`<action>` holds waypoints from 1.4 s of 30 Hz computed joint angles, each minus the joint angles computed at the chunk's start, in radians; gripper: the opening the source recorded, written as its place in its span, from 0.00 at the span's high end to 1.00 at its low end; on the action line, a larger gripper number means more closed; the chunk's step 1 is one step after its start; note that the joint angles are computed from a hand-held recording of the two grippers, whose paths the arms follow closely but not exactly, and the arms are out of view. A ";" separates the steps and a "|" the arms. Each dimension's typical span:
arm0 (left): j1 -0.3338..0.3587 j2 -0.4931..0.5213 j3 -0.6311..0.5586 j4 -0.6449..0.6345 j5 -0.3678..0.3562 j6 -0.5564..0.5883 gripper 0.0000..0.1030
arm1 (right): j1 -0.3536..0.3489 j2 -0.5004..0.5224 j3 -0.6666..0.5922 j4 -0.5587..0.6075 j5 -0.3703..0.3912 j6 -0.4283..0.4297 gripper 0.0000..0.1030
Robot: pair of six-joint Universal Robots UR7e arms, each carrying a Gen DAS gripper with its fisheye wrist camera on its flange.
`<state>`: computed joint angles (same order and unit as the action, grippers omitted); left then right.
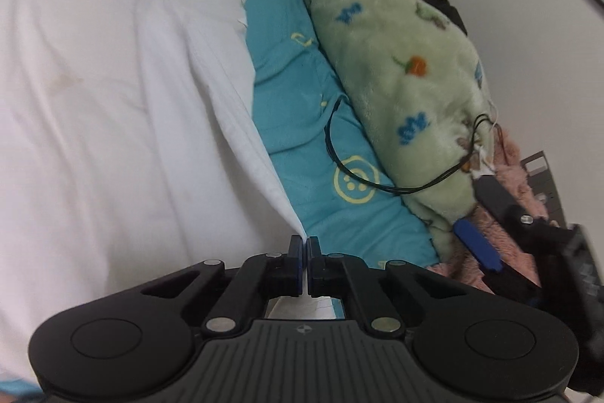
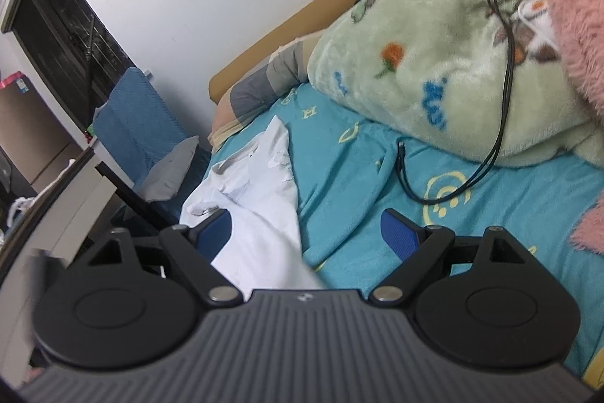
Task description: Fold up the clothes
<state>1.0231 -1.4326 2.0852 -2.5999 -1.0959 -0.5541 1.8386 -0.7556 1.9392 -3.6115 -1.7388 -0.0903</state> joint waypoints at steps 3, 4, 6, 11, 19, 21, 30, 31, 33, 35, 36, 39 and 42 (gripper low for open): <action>-0.012 -0.095 0.013 0.145 0.032 -0.056 0.98 | 0.012 0.007 -0.001 -0.015 -0.015 -0.027 0.15; -0.015 -0.120 0.016 0.206 0.061 -0.076 0.98 | 0.017 0.010 -0.001 -0.018 -0.021 -0.034 0.15; -0.022 -0.168 0.017 0.333 0.116 -0.122 0.98 | 0.025 0.016 -0.001 -0.026 -0.032 -0.051 0.15; 0.003 -0.190 -0.012 0.593 0.229 -0.269 0.98 | 0.041 0.029 -0.003 -0.031 -0.048 -0.106 0.15; -0.039 -0.146 -0.030 0.581 0.348 -0.199 0.47 | 0.066 0.041 0.001 -0.028 -0.059 -0.194 0.15; -0.066 -0.143 -0.024 0.525 0.379 -0.161 0.31 | 0.070 0.042 0.006 -0.036 -0.057 -0.210 0.15; -0.104 -0.025 -0.013 -0.051 0.518 0.133 0.01 | 0.085 0.054 0.013 -0.090 -0.068 -0.225 0.15; -0.104 -0.018 -0.016 -0.094 0.515 0.166 0.01 | 0.087 0.055 0.006 -0.077 -0.070 -0.225 0.15; -0.106 -0.006 -0.007 -0.172 0.513 0.246 0.01 | 0.097 0.063 -0.024 -0.026 -0.092 -0.232 0.15; -0.118 -0.019 0.024 -0.228 0.541 0.318 0.01 | 0.117 0.084 -0.074 0.045 -0.126 -0.260 0.15; -0.128 -0.023 0.055 -0.306 0.567 0.388 0.01 | 0.131 0.105 -0.119 0.092 -0.137 -0.278 0.15; -0.152 -0.046 0.105 -0.433 0.624 0.534 0.00 | 0.168 0.177 -0.270 0.241 -0.164 -0.330 0.15; -0.154 -0.070 0.131 -0.546 0.622 0.637 0.00 | 0.201 0.272 -0.457 0.406 -0.192 -0.386 0.16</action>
<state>0.8693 -1.5022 2.2161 -3.1457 -0.4736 0.0832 2.0392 -0.4835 1.4820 -3.2053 -1.9309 -0.4758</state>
